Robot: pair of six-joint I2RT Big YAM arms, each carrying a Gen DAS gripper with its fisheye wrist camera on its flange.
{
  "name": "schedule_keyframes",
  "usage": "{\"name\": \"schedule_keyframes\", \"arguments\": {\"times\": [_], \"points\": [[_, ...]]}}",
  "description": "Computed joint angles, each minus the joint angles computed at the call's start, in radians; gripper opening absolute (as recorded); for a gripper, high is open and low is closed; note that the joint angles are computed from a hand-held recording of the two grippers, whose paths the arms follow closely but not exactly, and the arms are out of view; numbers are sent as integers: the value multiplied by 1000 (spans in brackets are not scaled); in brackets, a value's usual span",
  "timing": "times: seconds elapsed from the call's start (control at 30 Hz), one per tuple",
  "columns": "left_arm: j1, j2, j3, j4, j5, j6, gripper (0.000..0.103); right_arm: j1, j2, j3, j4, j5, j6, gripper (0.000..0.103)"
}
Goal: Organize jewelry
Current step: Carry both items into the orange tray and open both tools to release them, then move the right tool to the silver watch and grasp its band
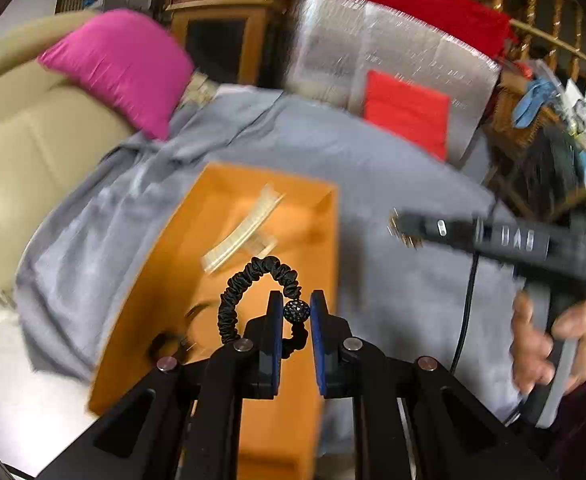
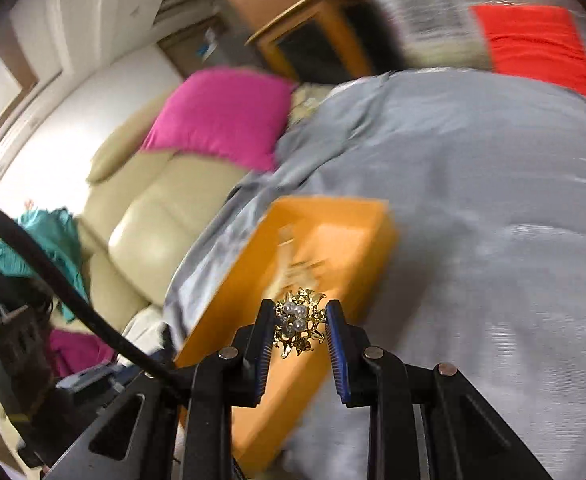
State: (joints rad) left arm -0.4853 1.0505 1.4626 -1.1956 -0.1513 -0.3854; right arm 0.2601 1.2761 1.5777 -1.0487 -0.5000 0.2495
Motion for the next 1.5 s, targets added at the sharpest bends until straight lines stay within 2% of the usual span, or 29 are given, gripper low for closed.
{"name": "schedule_keyframes", "arguments": {"times": [0.1, 0.3, 0.4, 0.63, 0.9, 1.03, 1.23, 1.37, 1.5], "points": [[35, -21, -51, -11, 36, 5, 14, 99, 72, 66, -43, 40, 22, 28], [86, -28, -150, 16, 171, -34, 14, 204, 233, 197, -182, 114, 41, 28], [108, -23, -183, 25, 219, -59, 14, 211, 284, 229, -233, 133, 49, 28], [147, 12, -205, 21, 302, -76, 14, 228, 371, 287, -279, 206, 49, 28], [158, 48, -220, 22, 364, -86, 14, 236, 392, 309, -314, 256, 42, 31], [168, 51, -220, 21, 375, -90, 14, 234, 385, 311, -307, 244, 44, 35], [191, 24, -199, 15, 363, -88, 14, 175, 271, 230, -216, 169, 42, 37], [137, -8, -152, -8, 278, -105, 14, 109, 180, 168, -163, 132, 26, 37], [46, 10, -75, -9, 189, -105, 16, 29, 97, 108, -157, 116, -8, 37]]}}
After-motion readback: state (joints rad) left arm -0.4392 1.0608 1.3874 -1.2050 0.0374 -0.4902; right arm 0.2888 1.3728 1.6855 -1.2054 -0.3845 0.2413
